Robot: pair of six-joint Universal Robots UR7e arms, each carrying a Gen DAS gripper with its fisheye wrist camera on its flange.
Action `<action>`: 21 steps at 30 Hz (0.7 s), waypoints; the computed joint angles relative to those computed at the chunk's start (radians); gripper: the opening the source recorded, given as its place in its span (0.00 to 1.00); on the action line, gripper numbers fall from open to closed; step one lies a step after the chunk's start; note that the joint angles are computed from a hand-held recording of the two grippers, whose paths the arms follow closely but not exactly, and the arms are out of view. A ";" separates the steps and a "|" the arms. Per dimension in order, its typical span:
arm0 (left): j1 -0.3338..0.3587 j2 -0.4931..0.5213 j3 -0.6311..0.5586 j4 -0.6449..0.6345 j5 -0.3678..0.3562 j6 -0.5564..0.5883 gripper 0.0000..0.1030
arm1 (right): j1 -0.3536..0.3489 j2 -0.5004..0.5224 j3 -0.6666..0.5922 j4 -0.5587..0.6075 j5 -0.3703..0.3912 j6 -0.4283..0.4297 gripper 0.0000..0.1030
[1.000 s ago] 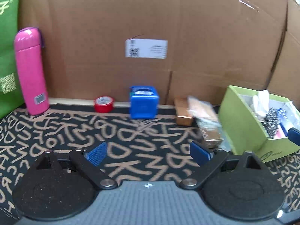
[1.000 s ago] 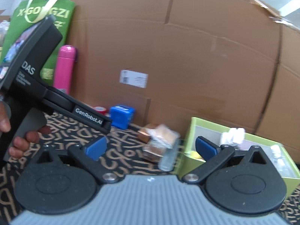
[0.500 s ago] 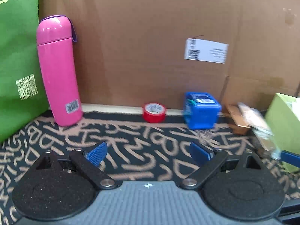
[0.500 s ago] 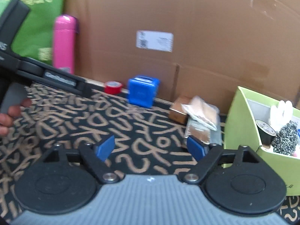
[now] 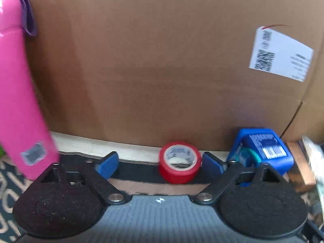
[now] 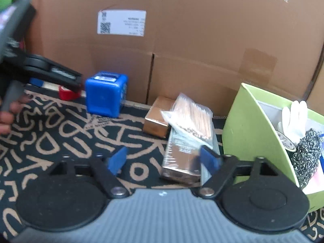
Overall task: Organize objects
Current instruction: 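Grasp the red tape roll with the left gripper while the right grasps the brown VIVX box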
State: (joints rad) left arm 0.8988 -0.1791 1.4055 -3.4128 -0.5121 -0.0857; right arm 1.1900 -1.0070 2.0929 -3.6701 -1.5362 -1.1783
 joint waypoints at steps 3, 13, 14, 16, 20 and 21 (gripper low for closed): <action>0.009 0.020 -0.029 -0.029 -0.014 0.050 0.76 | -0.025 -0.020 0.035 -0.009 0.054 -0.053 0.42; -0.052 -0.031 0.141 -0.119 -0.044 0.104 0.47 | -0.039 -0.037 0.053 -0.025 0.066 0.025 0.63; -0.067 -0.043 0.175 -0.134 -0.043 0.094 0.47 | -0.037 -0.046 0.041 0.021 0.064 0.060 0.64; -0.101 -0.077 0.246 -0.118 -0.040 0.026 0.47 | -0.038 -0.051 0.021 0.077 0.072 0.099 0.68; -0.167 -0.106 0.366 -0.192 -0.055 -0.012 0.47 | -0.043 -0.084 0.021 0.182 0.108 0.171 0.86; -0.176 -0.109 0.384 -0.193 -0.067 -0.030 0.47 | -0.044 -0.082 0.023 0.180 0.119 0.168 0.86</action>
